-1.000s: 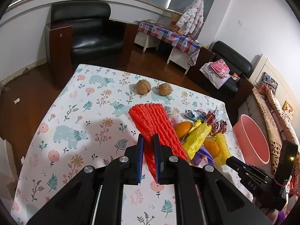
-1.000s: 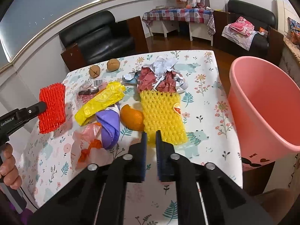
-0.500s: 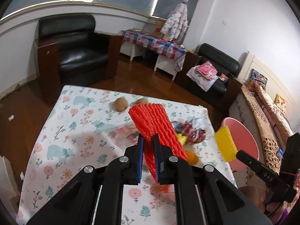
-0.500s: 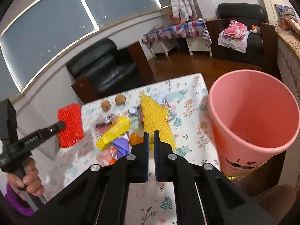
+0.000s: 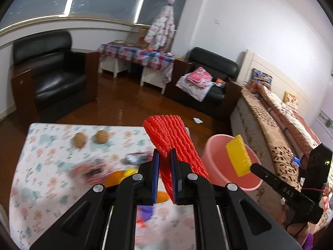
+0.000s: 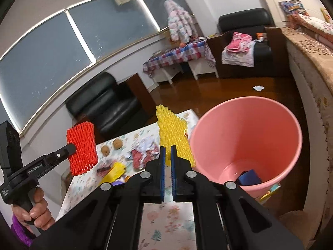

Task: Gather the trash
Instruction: 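Carry the red net and yellow sponge over the bucket and release both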

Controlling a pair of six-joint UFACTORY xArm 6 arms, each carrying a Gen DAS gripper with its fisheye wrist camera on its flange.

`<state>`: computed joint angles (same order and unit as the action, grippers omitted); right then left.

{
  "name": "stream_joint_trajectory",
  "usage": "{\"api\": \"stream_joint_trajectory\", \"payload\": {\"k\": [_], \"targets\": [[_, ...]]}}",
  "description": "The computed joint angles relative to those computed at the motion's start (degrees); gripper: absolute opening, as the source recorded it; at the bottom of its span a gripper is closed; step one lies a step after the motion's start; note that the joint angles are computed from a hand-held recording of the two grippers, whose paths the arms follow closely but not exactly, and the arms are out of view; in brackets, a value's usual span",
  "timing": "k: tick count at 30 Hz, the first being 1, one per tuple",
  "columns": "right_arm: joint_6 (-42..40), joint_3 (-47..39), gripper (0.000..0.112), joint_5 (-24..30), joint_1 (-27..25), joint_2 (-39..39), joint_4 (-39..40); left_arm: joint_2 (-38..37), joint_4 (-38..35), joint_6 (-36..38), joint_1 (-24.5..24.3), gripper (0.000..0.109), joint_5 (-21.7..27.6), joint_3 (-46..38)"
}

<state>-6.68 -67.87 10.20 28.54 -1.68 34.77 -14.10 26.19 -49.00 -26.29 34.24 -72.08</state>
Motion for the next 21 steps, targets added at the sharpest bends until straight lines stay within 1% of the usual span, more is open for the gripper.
{"api": "stream_joint_trajectory", "payload": {"k": [4,7,10,16,21], "targets": [[-0.18,1.13,0.005,-0.69,-1.85,-0.51,1.64,6.09,-0.80,1.81,-2.20,0.009,-0.77,-6.16],[-1.41,2.06,0.005,-1.14,-3.18,-0.74,3.95,11.43,-3.38,4.23,-3.68,0.010,-1.59,-11.41],[-3.74,2.42,0.005,-1.08,-4.44,-0.40,7.73,16.16,-4.52,5.84,-4.95,0.010,-1.07,-16.23],[-6.74,2.81,0.005,-0.79,-5.90,0.39,12.61,25.94,-6.76,9.85,-7.22,0.010,1.18,-26.20],[-8.52,2.74,0.005,0.26,-7.33,1.10,15.69,31.10,-9.09,11.85,-7.58,0.010,3.00,-31.20]]}}
